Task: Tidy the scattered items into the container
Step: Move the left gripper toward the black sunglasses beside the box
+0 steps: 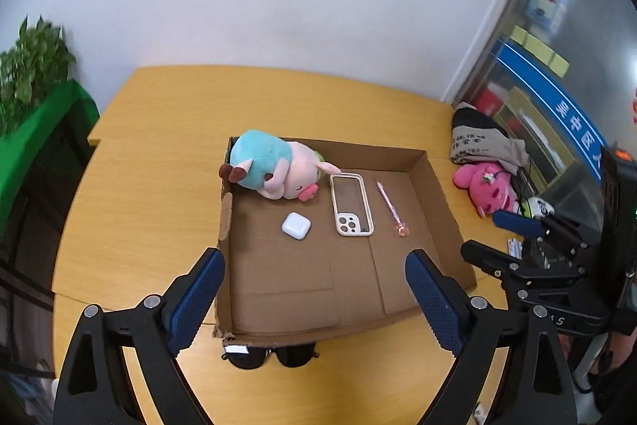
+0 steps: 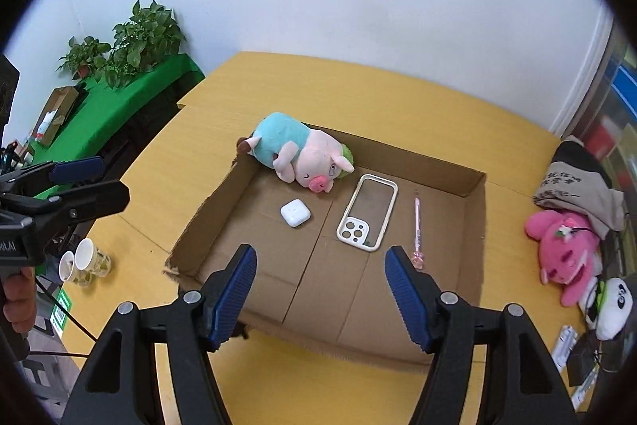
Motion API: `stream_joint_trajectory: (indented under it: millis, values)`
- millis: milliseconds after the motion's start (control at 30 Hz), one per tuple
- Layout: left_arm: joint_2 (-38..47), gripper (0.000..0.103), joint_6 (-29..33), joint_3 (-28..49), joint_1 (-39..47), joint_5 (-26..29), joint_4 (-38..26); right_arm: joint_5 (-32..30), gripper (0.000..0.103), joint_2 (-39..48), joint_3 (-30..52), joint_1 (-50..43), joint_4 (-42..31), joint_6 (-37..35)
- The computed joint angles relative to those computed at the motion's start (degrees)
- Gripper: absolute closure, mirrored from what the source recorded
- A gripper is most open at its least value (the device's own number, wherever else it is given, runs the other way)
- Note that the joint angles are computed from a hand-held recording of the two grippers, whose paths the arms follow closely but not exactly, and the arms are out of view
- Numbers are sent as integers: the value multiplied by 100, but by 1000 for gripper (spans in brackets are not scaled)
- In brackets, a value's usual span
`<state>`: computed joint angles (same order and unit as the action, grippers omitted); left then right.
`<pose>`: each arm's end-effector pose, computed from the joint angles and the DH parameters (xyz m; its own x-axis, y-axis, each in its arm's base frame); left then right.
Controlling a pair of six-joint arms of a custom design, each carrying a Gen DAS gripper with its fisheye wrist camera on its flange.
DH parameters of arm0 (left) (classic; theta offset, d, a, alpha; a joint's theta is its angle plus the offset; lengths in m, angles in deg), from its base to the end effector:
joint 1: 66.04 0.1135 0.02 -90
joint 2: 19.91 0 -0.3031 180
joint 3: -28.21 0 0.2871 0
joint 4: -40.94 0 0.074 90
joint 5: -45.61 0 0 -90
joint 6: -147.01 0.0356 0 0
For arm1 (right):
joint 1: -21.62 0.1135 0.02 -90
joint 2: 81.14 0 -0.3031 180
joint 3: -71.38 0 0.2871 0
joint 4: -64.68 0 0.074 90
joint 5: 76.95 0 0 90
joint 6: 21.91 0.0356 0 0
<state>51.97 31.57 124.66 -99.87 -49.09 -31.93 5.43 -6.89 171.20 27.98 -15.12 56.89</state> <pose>0.2173 -0.1421 0.4392 -0.7790 0.0067 -0.6270 0.1937 0.9536 -0.2305 0.2585 0.0336 0.4405 -0.7547 -0.2778 -0.5943 -0.3399 0.9404 -0.0080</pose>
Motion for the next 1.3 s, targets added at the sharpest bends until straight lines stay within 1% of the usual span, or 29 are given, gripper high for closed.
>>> stream_joint_trajectory:
  millis: [167, 400, 500, 700, 800, 900, 1033, 1100, 1167, 1267, 1300]
  values:
    - [-328, 8, -182, -84, -303, -152, -130, 182, 36, -427, -146, 177, -129, 164]
    - [-663, 8, -308, -214, -603, -246, -425, 297, 36, -787, -352, 328, -284, 437]
    - [-750, 8, -347, -285, -622, -256, -463, 343, 36, -885, -442, 404, -303, 515]
    - [-871, 8, -291, -547, -488, -103, -431, 299, 36, -961, -567, 407, -334, 566]
    - [-1018, 8, -273, -845, -307, 82, -321, 60, 36, -988, -761, 303, -375, 463]
    - [-1194, 8, -261, -1335, 73, 426, -209, -322, 36, -1028, -1101, 191, -454, 241]
    - [-1330, 8, -114, -1996, 595, 951, -74, -1149, 36, -1044, -1883, 34, -493, -10]
    - [-1328, 8, 26, -2310, 758, 1094, -15, -1415, 36, -1013, -2343, 75, -329, 35]
    - [-1301, 8, 150, -2637, 950, 1328, 124, -1441, 36, -959, -2794, 256, -17, 229]
    - [-1126, 8, 265, -3095, 1230, 1546, 402, -1611, 36, -850, -3402, 548, 667, 549]
    - [-1016, 8, 309, -3253, 1352, 1651, 555, -1577, 36, -831, -3559, 665, 936, 713]
